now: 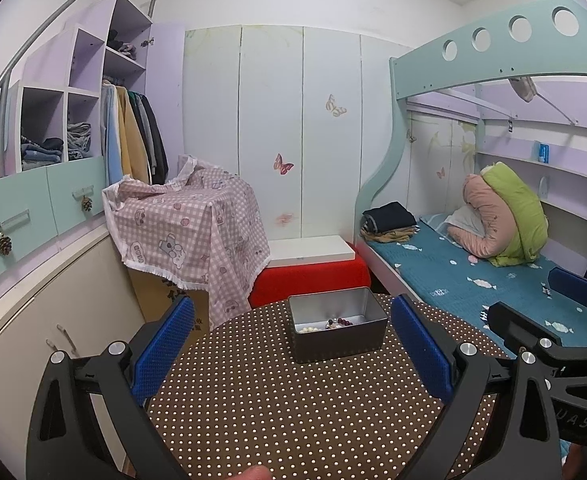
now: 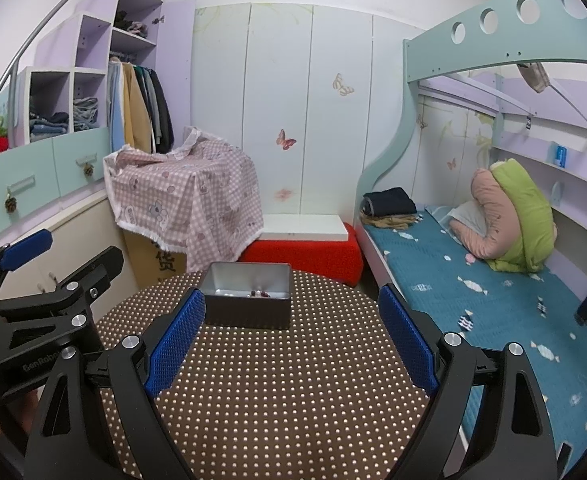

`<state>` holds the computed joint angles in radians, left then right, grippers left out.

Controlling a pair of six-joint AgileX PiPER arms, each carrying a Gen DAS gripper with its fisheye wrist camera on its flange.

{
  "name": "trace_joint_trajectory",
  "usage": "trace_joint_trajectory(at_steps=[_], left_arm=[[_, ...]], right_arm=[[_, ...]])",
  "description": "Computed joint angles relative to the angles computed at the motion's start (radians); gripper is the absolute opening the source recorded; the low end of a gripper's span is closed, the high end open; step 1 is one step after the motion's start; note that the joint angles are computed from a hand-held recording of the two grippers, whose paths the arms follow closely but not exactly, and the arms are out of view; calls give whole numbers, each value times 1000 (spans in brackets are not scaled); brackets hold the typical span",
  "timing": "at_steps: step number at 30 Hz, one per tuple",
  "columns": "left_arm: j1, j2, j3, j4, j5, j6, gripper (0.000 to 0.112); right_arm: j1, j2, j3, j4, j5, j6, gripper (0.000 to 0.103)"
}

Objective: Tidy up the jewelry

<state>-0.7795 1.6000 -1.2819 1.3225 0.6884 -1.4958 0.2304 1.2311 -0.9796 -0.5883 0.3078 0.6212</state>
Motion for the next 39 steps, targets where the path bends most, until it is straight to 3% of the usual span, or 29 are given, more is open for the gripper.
trace_joint_trajectory(at_steps=[39], left_arm=[[-25,-2,25,52,16,-49,95]], right_arm=[[1,-3,9,-22,-2,29,86]])
